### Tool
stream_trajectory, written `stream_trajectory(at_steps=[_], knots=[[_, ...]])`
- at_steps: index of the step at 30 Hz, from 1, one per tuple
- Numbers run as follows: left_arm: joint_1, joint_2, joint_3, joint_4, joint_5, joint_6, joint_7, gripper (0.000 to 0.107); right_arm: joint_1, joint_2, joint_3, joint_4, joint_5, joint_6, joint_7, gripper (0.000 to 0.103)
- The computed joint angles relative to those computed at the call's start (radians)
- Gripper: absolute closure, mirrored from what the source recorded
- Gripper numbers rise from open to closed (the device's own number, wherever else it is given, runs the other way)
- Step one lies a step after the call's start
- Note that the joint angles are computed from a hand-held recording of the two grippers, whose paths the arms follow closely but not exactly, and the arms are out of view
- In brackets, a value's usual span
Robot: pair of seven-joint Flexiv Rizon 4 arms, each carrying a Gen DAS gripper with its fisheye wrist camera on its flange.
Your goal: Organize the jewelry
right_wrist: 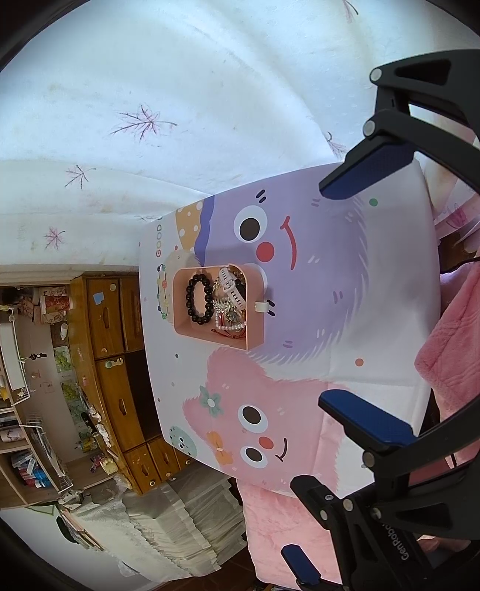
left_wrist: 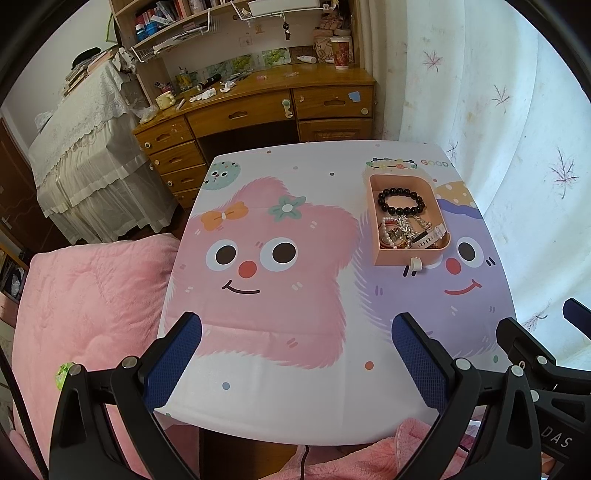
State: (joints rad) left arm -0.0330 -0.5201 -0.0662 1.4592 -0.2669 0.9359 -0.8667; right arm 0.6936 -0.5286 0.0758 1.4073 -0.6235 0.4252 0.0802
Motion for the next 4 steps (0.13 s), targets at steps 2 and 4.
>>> stream_trajectory(at_steps=[2, 4], knots=[[0.000, 0.001, 0.001, 0.002, 0.001, -0.002, -0.001, 0.005, -0.003, -0.001, 0.001, 0.001, 0.003, 0.001, -0.003, 0.000], [0.002, 0.005, 0.002, 0.009, 0.001, -0.002, -0.001, 0.005, -0.006, 0.001, 0.002, 0.006, 0.007, 0.005, -0.006, 0.000]])
